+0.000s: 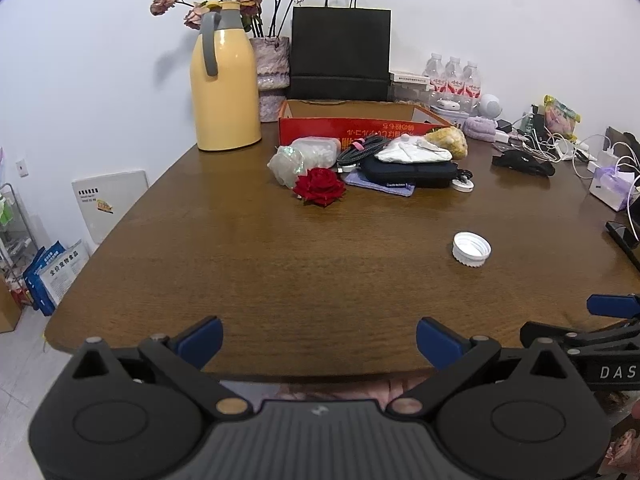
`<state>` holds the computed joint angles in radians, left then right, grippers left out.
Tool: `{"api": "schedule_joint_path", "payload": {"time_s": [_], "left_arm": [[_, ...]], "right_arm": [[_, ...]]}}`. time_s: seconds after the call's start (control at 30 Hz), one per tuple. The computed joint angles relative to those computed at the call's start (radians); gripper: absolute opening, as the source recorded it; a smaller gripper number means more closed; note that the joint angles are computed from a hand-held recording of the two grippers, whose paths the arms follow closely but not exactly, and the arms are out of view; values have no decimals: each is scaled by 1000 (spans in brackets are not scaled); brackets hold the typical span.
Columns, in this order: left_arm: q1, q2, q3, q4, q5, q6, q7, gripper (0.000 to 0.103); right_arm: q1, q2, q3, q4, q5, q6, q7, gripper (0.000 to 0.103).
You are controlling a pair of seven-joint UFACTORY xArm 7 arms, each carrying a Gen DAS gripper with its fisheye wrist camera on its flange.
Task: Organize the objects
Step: 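Move both tools toward the white bottle cap and red rose, then grasp the white bottle cap with the right tool while the left tool grasps the red rose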
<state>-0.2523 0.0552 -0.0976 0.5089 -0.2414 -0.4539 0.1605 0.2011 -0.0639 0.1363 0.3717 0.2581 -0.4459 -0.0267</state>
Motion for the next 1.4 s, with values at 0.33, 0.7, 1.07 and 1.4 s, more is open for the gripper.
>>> {"api": "schedule_joint_path", "payload": {"time_s": [0.33,0.7,1.07,1.4], "left_arm": [[175,142,6,83,487,-368,-401,103],[57,367,46,425,306,-11,-196,102],[37,665,56,923,264,240,-144,63],[132,467,-49,610,312,146,-156,28]], "right_arm": [[181,159,-177,-18,33,-666,-6,103],[134,296,-184,241,-82,-134,-48,77],[3,441,-133,486,-258,19,42,41],[-76,364,-51,368,-271,-86,28,41]]}}
